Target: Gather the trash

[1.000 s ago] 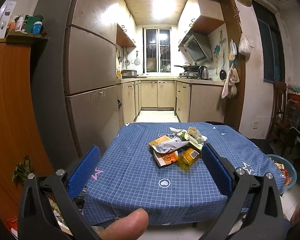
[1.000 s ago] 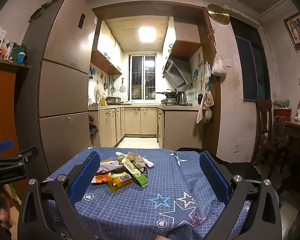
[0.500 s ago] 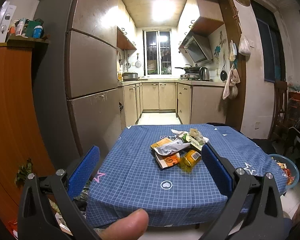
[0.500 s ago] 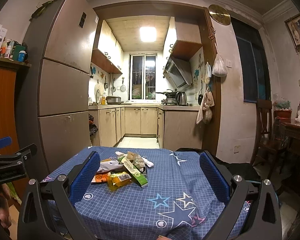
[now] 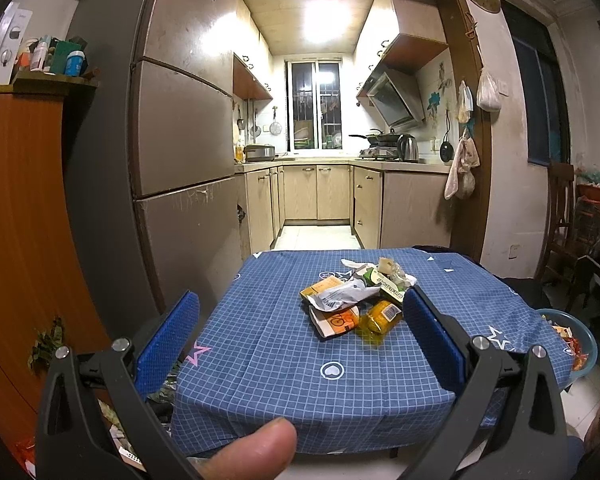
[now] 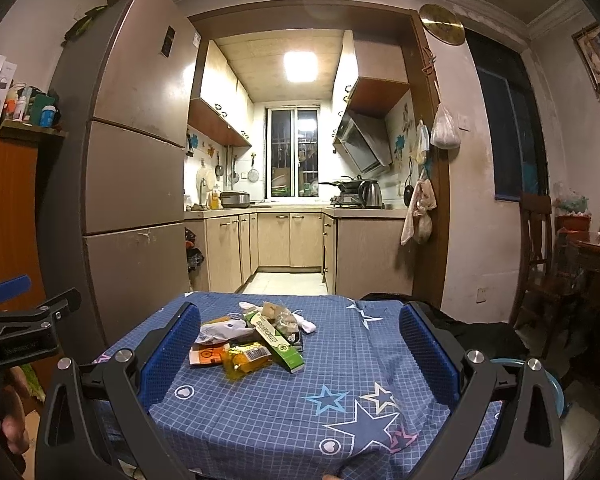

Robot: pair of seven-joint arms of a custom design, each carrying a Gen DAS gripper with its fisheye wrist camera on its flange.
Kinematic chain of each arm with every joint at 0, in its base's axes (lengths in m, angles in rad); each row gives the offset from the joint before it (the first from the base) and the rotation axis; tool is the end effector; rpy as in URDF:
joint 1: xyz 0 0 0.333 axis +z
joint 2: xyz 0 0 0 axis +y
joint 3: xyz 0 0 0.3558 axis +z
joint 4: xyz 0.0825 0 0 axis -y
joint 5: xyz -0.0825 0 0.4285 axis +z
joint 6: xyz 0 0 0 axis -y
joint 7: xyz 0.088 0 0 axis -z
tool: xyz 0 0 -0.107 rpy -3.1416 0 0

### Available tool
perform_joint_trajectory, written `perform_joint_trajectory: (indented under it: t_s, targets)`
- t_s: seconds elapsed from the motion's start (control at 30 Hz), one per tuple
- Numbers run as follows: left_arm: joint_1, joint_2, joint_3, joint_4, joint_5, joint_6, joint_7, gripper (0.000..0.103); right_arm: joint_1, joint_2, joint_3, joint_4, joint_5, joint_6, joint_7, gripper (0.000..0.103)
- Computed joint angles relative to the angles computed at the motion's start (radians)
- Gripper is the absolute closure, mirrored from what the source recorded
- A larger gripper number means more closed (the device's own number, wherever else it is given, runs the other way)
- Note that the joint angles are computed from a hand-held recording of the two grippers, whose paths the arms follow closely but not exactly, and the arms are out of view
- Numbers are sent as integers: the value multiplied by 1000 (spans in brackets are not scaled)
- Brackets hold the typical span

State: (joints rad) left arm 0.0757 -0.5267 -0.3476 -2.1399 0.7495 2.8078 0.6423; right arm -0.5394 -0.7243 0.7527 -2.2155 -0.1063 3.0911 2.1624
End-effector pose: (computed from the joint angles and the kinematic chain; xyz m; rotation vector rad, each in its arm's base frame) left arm 0.4309 -0.2088 0.7518 -1.4013 1.3756 -1.0096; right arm 0.4094 0.2506 0.7474 -1.2838 1.2833 -1.1404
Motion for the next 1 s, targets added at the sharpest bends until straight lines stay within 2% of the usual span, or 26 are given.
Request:
perform_joint_trajectory:
  t_s: [0.73, 0.87, 0.93, 0.97, 1.0]
  targets:
    - [-16, 18, 19, 9, -16, -2, 27, 5, 11, 34, -4, 18, -23, -12, -18, 4]
    - [-95, 121, 110, 63, -92, 14, 212, 5, 101, 174, -61, 65, -67, -27, -118, 4]
    - [-128, 189, 155, 113, -167, -12, 308, 5, 174, 277, -112, 104, -89, -50, -173, 5]
    - [-141, 230, 176, 146, -208, -26, 358, 5, 232, 354, -153, 143, -90, -77, -218, 5]
    - [-169, 282, 212, 188, -279, -46, 448, 5, 275, 418, -184, 181, -89, -103, -255, 9]
